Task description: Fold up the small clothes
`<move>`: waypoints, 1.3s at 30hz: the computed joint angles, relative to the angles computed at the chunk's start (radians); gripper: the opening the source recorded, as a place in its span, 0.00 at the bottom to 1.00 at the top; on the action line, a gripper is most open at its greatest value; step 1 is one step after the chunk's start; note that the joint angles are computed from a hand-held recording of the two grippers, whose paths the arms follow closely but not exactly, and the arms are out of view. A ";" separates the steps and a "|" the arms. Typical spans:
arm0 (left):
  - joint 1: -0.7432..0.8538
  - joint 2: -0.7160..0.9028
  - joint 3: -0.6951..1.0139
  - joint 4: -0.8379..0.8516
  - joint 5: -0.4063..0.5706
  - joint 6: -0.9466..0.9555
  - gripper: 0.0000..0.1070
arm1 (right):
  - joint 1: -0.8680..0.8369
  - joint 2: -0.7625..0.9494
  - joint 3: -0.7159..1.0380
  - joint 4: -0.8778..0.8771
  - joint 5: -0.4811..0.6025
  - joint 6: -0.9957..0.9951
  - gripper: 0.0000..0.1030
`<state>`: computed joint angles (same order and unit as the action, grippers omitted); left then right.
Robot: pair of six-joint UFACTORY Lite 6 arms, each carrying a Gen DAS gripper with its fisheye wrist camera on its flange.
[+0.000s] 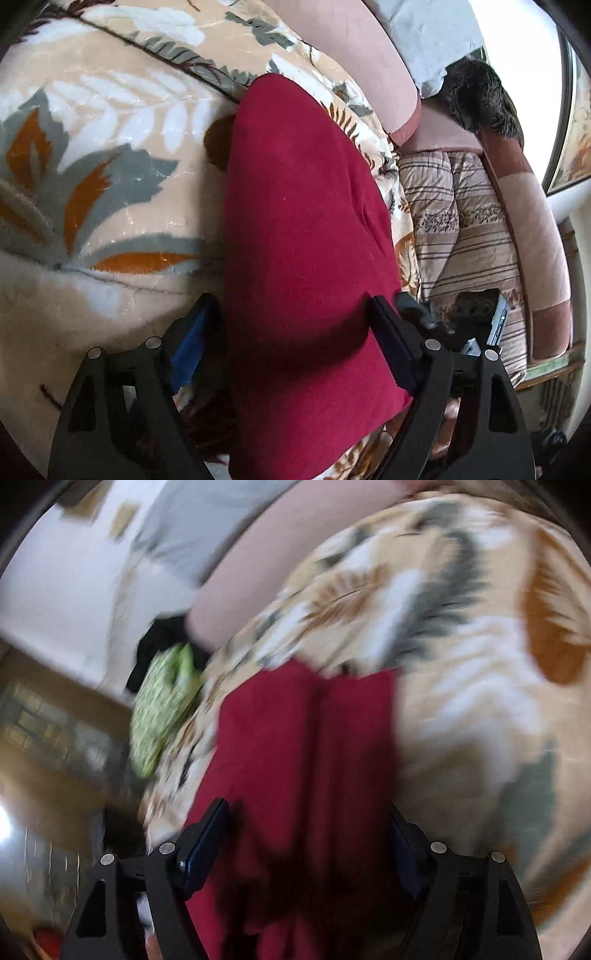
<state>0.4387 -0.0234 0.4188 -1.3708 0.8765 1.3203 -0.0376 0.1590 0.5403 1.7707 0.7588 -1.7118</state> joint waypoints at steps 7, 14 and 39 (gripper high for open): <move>-0.048 -0.033 -0.004 -0.006 -0.043 0.012 0.78 | 0.025 0.010 -0.006 0.019 -0.037 -0.003 0.61; -0.132 -0.044 -0.013 -0.073 -0.124 0.106 0.73 | 0.042 0.037 -0.007 0.097 -0.026 -0.053 0.60; 0.332 -0.014 0.179 0.366 -0.124 0.052 0.60 | 0.605 0.130 0.237 0.561 -0.206 -0.243 0.32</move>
